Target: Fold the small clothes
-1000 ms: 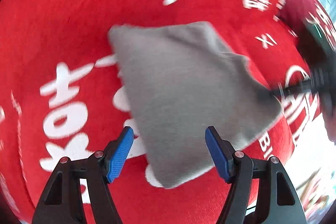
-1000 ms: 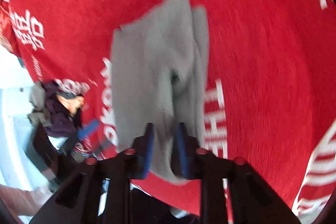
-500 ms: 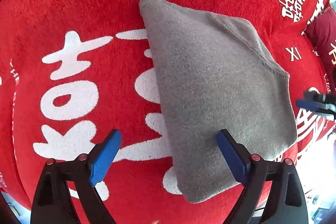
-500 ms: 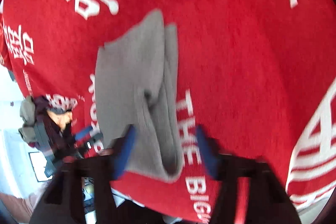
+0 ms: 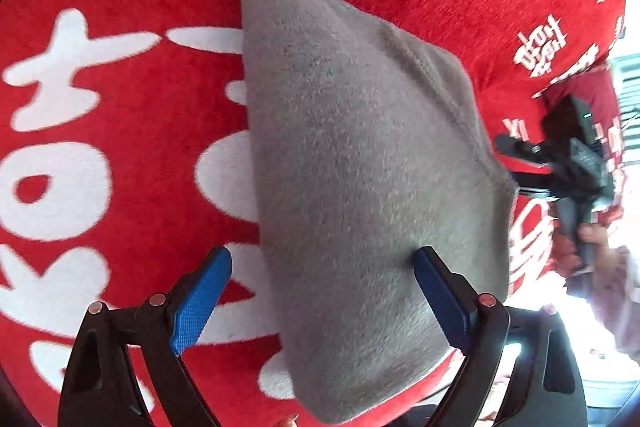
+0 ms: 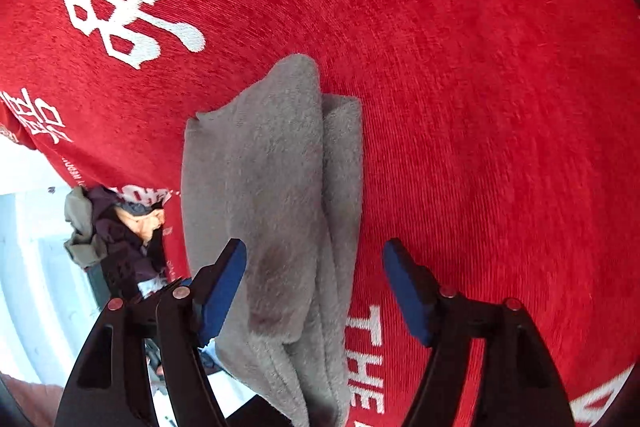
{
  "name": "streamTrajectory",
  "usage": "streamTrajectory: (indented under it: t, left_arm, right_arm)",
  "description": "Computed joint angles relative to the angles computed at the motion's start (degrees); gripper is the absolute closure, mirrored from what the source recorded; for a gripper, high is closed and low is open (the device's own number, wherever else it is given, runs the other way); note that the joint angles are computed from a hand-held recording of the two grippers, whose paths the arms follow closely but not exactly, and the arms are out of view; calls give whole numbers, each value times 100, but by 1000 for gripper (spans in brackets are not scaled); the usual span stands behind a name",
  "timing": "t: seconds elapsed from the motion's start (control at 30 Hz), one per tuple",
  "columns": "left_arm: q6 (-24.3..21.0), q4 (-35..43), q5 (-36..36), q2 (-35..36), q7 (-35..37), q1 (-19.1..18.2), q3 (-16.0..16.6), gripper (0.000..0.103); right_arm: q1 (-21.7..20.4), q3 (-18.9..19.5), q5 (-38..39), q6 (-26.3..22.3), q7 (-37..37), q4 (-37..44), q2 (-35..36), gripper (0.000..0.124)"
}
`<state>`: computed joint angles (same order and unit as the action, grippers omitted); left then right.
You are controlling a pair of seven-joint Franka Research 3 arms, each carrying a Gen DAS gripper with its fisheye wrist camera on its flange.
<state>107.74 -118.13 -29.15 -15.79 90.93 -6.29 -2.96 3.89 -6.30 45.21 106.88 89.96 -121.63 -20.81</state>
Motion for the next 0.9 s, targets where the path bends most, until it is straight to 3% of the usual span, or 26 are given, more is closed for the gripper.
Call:
streamTrajectory:
  t: [0.13,0.33,0.37,0.43,0.47,0.53,0.9]
  left_arm:
    - [-66,160,-367,252,286,-36,29,10]
    - [75,295,-226,485,179,-28,-168,12]
    - [114,263,-237,461,164,-10,-160,16]
    - [229,161,-242,332,187,8,-144,38]
    - [277,114,-299,280,245,5,-118,42]
    - [281,47,-544,171,435,6,-7,51]
    - [-341,-183,-810,-785,815,50,407,52]
  right_arm:
    - [40,-162,494,-88,-427,-15,190,46]
    - [97,-100,1216,-86,-821,65,538,46]
    - [106,-41,1224,-17,-786,67,556,48]
    - [123,82,1019,65,-598,181,629,69]
    - [124,119,862,43,-493,247,641,83]
    - [148,188,703,178,-430,249,533,84]
    - [609,351,793,422,304,144,-239,85]
